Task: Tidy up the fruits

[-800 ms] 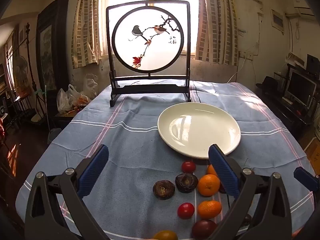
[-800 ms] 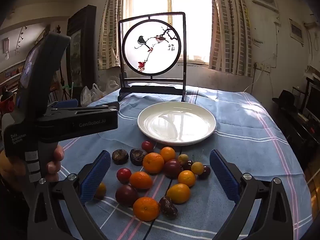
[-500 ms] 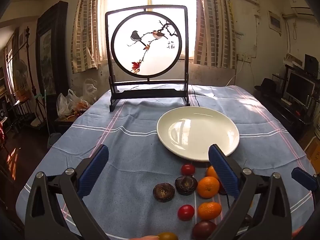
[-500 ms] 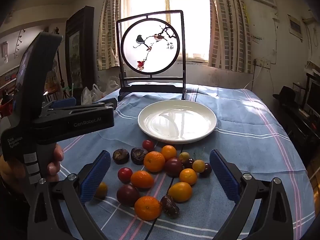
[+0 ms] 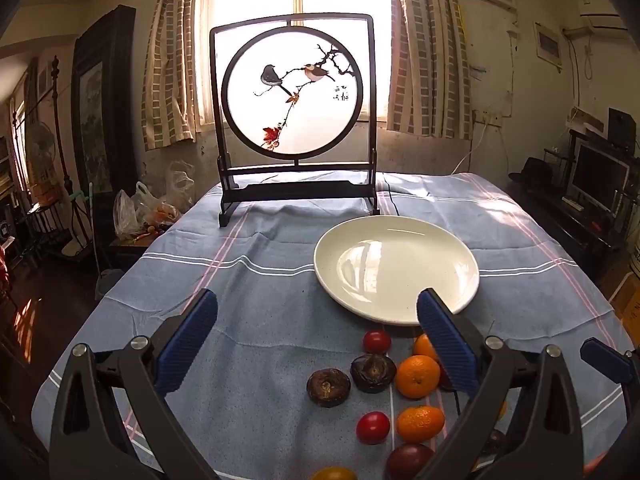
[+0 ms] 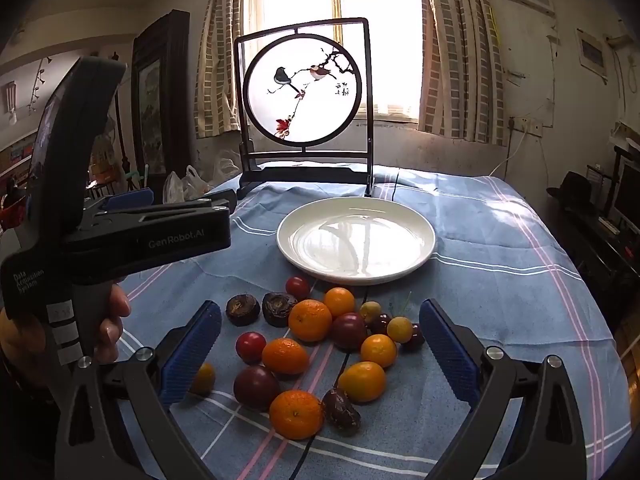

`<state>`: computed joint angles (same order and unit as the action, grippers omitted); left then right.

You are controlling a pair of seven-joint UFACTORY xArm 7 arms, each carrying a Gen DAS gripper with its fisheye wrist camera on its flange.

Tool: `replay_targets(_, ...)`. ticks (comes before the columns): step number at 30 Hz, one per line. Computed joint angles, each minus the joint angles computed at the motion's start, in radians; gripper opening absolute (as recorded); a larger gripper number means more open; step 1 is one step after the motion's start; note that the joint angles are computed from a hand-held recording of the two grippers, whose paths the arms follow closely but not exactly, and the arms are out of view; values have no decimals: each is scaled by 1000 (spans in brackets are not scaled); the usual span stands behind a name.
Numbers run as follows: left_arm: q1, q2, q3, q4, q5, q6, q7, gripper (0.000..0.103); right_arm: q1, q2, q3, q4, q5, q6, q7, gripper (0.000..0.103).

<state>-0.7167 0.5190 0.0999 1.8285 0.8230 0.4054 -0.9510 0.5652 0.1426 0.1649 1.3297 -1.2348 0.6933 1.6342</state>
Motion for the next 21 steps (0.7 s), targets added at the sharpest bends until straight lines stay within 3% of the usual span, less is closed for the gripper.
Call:
replay_targets(11, 4, -7, 5, -9, 4, -11, 3, 98, -16, -21, 8, -23, 9, -8, -12, 99)
replay_targets(21, 29, -2, -29, -4, -72, 10, 84, 98, -13, -21, 6, -29, 8, -11, -12, 99)
